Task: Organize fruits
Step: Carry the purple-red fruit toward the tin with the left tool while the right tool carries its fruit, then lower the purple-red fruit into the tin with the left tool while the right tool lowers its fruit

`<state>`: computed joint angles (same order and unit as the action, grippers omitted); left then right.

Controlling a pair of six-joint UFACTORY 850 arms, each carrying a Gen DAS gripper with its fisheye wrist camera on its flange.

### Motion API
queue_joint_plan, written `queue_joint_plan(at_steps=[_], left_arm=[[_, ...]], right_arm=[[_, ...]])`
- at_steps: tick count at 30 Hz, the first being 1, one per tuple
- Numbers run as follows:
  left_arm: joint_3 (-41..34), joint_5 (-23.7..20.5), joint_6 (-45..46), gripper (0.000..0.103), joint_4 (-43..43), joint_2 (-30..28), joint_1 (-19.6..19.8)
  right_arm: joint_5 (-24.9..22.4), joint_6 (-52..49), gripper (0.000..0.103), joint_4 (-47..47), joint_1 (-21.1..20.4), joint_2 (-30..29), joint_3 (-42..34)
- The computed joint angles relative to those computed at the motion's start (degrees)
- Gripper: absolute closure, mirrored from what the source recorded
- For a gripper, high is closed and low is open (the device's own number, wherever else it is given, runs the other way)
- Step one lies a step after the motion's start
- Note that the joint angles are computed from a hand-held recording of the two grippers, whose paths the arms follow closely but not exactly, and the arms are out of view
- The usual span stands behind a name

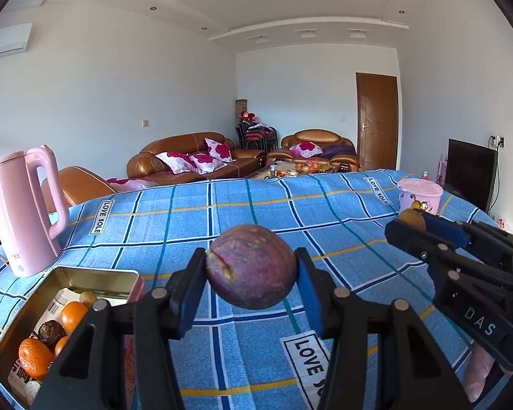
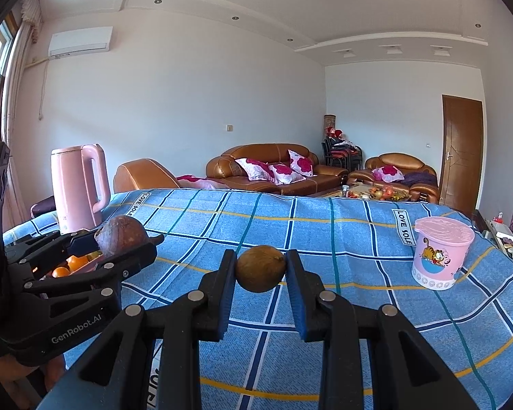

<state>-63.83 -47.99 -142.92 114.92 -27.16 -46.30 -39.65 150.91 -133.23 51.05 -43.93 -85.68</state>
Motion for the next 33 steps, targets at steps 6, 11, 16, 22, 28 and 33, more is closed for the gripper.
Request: queue_joint_plan(at_steps=[6, 11, 16, 22, 28, 33], left_arm=[[2.8, -0.2, -1.6, 0.050, -0.2, 2.0, 0.3], [5.1, -0.7, -3.0, 0.050, -0.1, 3.6, 0.5], [7.1, -1.4, -4.0, 0.050, -0.1, 4.9, 0.5], [9.0, -2.2, -4.2, 0.050, -0.9, 6.3, 0.6], [11.1, -3.0, -4.3, 0.050, -2.2, 7.9, 0.6], [13.2, -3.8, -4.5, 0.050, -3.7, 9.7, 0.6]], right_arm=[[1.5, -0.6, 0.072, -0.6, 1.0, -1.0, -1.9], [2.5, -0.6, 0.072, -1.2, 1.7, -1.8, -3.3], [3.5, -1.2, 0.072, -1.3, 2.4, -2.8, -5.1], [5.1, -2.7, 0.072, -1.3, 3.2, -4.2, -7.5], [6.9, -3.6, 0.072, -1.4, 3.8, -5.5, -10.3], [8.6, -2.0, 0.072, -3.3, 4.0, -6.1, -11.8]])
